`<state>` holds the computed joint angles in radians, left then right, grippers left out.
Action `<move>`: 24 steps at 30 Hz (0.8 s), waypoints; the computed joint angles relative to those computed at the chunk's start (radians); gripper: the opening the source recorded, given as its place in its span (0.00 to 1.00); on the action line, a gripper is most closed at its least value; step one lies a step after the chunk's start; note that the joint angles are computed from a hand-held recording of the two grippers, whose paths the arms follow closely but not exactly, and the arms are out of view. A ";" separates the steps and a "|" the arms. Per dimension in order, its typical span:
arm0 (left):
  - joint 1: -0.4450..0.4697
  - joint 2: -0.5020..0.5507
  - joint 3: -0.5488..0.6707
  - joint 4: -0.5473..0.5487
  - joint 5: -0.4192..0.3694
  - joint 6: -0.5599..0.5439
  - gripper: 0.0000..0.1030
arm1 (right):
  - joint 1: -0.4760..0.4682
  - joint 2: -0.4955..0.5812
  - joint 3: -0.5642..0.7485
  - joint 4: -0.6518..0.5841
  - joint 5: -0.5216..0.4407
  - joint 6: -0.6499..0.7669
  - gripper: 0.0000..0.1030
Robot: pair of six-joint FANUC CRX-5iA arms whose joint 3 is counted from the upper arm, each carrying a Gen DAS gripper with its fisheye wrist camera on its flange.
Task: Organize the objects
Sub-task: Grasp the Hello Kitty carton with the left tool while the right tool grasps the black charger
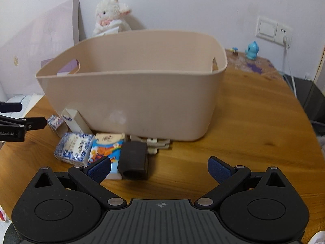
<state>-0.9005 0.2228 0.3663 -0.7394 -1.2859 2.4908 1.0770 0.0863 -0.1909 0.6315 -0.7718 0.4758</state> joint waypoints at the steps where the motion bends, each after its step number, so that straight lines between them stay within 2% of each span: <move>1: 0.008 -0.001 -0.010 0.011 0.007 0.003 0.94 | -0.001 0.005 0.003 -0.011 0.002 0.005 1.00; 5: 0.048 -0.010 -0.056 0.074 0.062 0.001 0.94 | -0.004 0.024 0.013 -0.031 0.009 0.011 1.00; 12: 0.079 -0.005 -0.086 0.103 0.107 0.013 0.94 | -0.017 0.045 0.002 -0.002 0.021 -0.036 1.00; 21: 0.088 0.031 -0.067 0.086 0.112 0.031 0.94 | -0.031 0.044 -0.013 -0.006 0.017 -0.021 0.99; 24: 0.088 0.039 -0.060 0.074 0.114 0.053 0.94 | -0.022 0.049 -0.021 0.031 0.014 -0.021 0.93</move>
